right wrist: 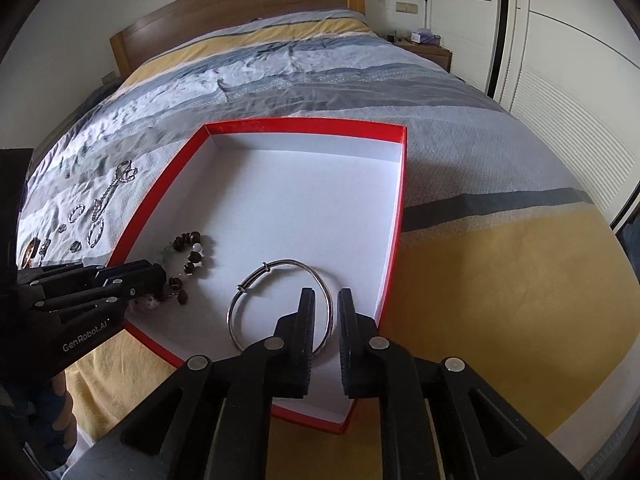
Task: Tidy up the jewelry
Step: 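Carry both items into the red box and open both tools, then withdraw both tools from the box back over the bed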
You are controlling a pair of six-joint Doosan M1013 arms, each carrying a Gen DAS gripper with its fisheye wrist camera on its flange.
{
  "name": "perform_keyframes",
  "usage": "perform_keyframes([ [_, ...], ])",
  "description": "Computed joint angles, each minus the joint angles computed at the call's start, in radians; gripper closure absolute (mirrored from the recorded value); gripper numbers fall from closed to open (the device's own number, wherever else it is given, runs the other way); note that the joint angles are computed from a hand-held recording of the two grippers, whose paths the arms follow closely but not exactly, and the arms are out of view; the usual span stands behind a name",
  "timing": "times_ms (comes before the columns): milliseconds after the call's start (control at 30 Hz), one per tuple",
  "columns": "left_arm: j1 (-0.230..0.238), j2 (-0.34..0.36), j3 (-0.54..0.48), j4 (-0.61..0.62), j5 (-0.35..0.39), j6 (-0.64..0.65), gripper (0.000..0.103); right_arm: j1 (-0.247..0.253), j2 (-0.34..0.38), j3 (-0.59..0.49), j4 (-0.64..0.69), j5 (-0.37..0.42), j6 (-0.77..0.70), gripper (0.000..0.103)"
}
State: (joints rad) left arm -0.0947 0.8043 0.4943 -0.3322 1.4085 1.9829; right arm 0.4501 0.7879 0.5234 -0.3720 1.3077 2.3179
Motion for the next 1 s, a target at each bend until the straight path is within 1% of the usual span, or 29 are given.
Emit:
perform_keyframes([
  [67,0.005,-0.017,0.023,-0.022,-0.015,-0.002,0.080,0.010,-0.010,0.006,-0.034,0.004,0.015,0.068],
  [100,0.007,-0.027,0.037,-0.030,-0.027,0.000,0.077,0.013,-0.021,0.018,-0.044,-0.007,0.027,0.067],
  [133,0.009,-0.036,0.047,-0.038,-0.037,0.002,0.076,0.016,-0.026,0.019,-0.053,-0.005,0.035,0.067],
  [300,0.030,-0.086,0.087,-0.075,-0.083,0.023,0.076,0.042,-0.051,0.018,-0.112,0.008,0.080,0.065],
  [400,0.051,-0.133,0.136,-0.084,-0.120,0.043,0.076,0.063,-0.069,0.026,-0.128,0.006,0.102,0.062],
  [500,0.076,-0.162,0.152,-0.069,-0.112,0.052,0.076,0.086,-0.087,0.042,-0.128,-0.006,0.118,0.062],
  [700,0.148,-0.237,0.232,-0.040,-0.139,0.056,0.076,0.140,-0.104,0.049,-0.106,-0.030,0.166,0.062],
  [833,0.210,-0.292,0.312,-0.029,-0.178,0.057,0.076,0.175,-0.095,0.015,-0.107,-0.038,0.162,0.061],
  [1000,0.291,-0.338,0.383,-0.004,-0.213,0.031,0.076,0.217,-0.067,-0.060,-0.116,-0.034,0.142,0.057],
])
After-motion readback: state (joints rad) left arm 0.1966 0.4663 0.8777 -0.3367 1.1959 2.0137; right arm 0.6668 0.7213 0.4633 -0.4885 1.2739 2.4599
